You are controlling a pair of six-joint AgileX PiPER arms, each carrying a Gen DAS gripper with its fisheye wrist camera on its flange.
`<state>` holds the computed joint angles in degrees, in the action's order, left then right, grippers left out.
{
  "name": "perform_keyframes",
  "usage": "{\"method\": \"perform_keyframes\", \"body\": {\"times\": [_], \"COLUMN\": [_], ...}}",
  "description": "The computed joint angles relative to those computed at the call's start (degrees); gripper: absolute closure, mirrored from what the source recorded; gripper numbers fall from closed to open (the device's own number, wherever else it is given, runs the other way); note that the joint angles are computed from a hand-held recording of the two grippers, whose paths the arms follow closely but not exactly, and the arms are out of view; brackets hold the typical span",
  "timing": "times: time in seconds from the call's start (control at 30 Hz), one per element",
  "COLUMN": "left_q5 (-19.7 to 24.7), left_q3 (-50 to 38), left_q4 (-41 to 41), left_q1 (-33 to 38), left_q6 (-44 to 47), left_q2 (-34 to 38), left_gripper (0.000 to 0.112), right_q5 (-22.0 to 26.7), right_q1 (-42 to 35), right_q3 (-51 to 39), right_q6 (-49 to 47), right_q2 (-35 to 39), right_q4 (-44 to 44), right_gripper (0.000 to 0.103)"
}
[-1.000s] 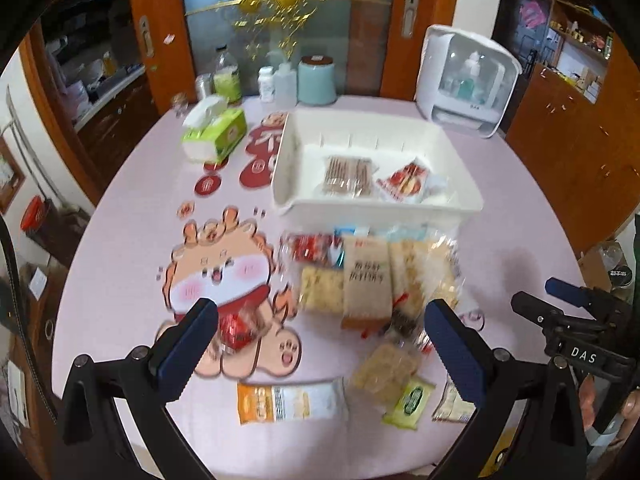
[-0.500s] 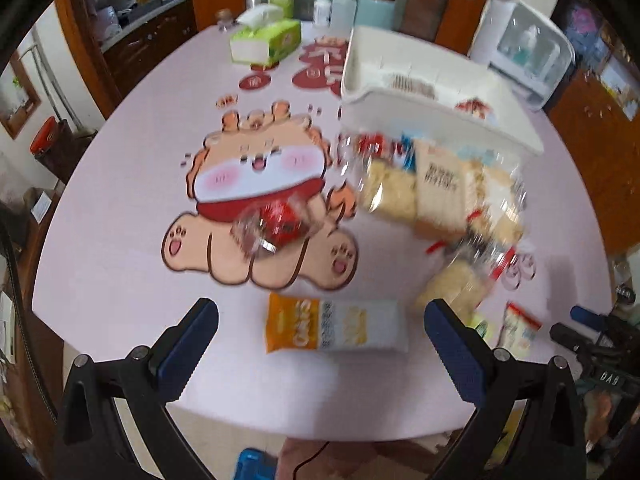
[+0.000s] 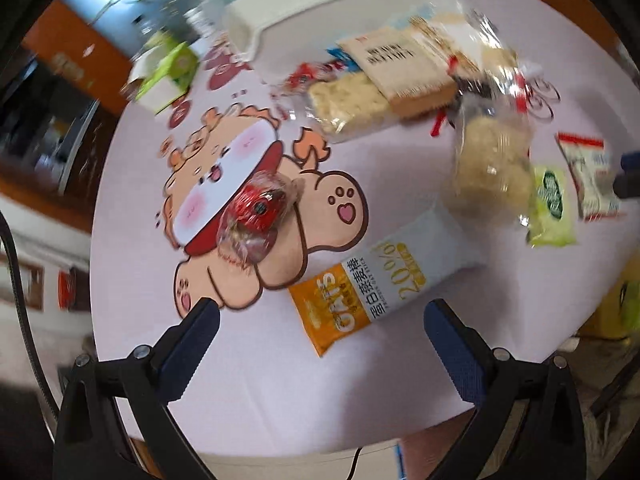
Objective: Organize snacks
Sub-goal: 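Move both tools back over the snack pile toward the OATS bar, then drop the OATS bar from the left tool while the right tool drops a white packet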
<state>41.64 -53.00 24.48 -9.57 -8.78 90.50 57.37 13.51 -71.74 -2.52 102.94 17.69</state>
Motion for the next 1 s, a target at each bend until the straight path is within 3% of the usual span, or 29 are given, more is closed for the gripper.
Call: {"method": "perform_keyframes", "body": {"times": [0.2, 0.43, 0.63, 0.7, 0.8, 1.0], "left_q5": [0.2, 1.81, 4.64, 7.55, 14.5, 14.99], "left_q3": [-5.4, -10.17, -14.22, -16.71, -22.1, -23.32], "left_q4": [-7.49, -14.97, -19.11, -22.35, -27.1, -26.85], "left_q1": [3.08, 4.82, 6.57, 7.85, 9.92, 9.84], "left_q6": [17.12, 34.06, 40.76, 43.31, 44.53, 42.44], "left_q2": [4.9, 10.9, 16.16, 17.83, 21.26, 22.01], "left_gripper": [0.011, 0.011, 0.028, 0.042, 0.056, 0.068], "right_q5": [-0.44, -3.01, -1.55, -1.05, 1.28, 1.65], "right_q1": [0.72, 5.65, 12.39, 13.7, 15.74, 19.09], "right_q3": [0.33, 0.39, -2.58, -3.22, -4.83, -5.27], "right_q6": [9.96, 26.65, 40.49, 43.47, 46.76, 50.82], "right_q2": [1.95, 1.63, 3.96, 4.54, 5.63, 6.14], "right_q4": [0.37, -7.3, -17.29, -19.24, -22.82, -24.42], "right_gripper": [0.028, 0.028, 0.028, 0.028, 0.034, 0.051]}}
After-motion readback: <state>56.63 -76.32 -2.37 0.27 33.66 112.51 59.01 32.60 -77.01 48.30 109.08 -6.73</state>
